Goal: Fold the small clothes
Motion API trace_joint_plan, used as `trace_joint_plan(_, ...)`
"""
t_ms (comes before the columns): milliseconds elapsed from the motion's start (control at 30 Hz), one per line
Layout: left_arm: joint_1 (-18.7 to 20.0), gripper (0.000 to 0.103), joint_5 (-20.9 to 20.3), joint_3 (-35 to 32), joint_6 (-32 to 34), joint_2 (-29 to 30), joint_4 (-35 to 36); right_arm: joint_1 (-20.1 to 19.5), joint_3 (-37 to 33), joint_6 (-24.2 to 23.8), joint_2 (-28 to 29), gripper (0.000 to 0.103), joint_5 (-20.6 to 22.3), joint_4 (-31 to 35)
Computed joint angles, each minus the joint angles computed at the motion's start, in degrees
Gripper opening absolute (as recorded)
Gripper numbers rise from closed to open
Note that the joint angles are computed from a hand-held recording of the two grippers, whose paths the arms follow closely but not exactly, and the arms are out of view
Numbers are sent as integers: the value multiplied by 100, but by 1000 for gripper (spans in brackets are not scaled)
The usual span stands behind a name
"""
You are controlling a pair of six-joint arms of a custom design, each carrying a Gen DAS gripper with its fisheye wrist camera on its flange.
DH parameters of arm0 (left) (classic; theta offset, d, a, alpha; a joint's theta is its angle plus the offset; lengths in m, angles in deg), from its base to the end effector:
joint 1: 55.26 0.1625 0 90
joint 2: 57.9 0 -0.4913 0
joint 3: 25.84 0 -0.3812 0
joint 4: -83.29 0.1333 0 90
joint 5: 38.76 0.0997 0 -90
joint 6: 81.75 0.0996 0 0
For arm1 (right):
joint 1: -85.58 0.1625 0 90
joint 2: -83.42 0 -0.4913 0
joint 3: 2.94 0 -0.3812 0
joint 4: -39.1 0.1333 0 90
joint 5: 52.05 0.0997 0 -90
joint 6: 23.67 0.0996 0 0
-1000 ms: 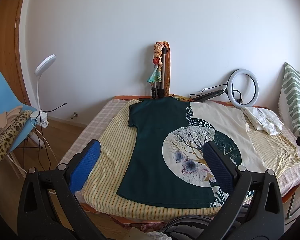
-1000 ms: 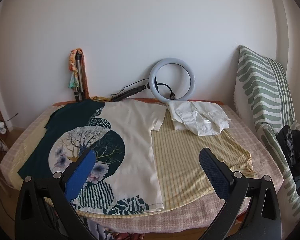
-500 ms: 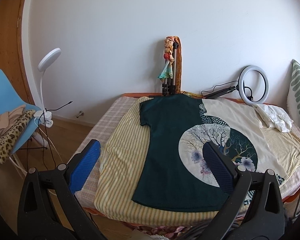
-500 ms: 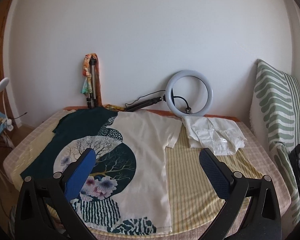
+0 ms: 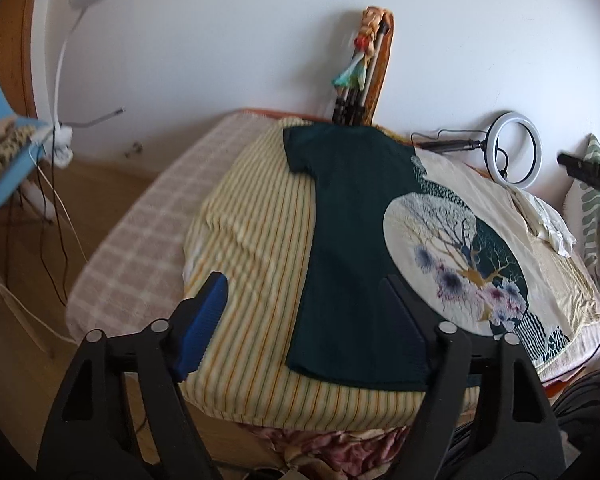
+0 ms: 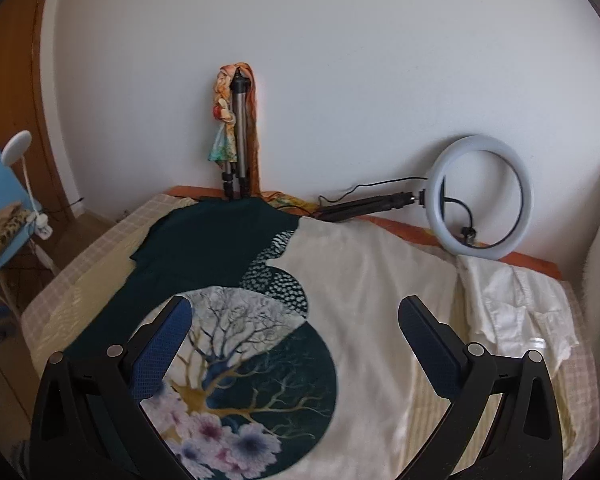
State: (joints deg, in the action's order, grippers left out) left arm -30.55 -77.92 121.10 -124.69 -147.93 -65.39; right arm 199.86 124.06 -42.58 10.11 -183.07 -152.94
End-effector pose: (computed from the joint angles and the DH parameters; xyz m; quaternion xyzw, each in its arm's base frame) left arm -0.1931 -0.3206 0.2746 0.1685 0.8872 -0.3559 0.2403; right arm 0.2631 -0.4180 0.3505 0.1811 -0.8473 0.3981 0.3013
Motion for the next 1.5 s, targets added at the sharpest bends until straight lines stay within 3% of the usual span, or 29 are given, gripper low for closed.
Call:
trace_joint_plan(167, 345, 65, -552, 245, 287, 185, -676, -32, -695, 473, 450, 103, 594, 789)
trace_joint_plan(333, 592, 52, -815, 375, 461, 524, -1099, 11, -1471, 822, 1066, 103, 1097, 1499)
trace_joint_plan(600, 1071, 42, -1362, 545, 956, 896, -2272, -28, -2704, 885, 2232, 103, 1481, 2227)
trace_joint_plan(933, 1163, 39, -1389, 598, 1362, 1109, -2733, -317, -4082, 1003, 3591, 102, 1384, 2625)
trace_joint_plan(1033, 1173, 24, -1370, 613, 1420, 1167, -2826, -383, -4524, 1037, 3976, 102, 1231, 2735)
trace_joint_plan(1100, 1188, 20, -1326, 621, 1466, 1214, -2899, -426, -4801, 1065, 4212, 102, 1187, 2799)
trace_joint_plan(1367, 1430, 8, -1672, 609, 1719, 1305, -3339, -487, -5811, 775, 4988, 86, 804, 3370)
trace_joint_plan(1500, 1620, 7, -1964, 577, 1751, 1285, -3478, -471, -6193, 689, 5241, 79, 320, 3713)
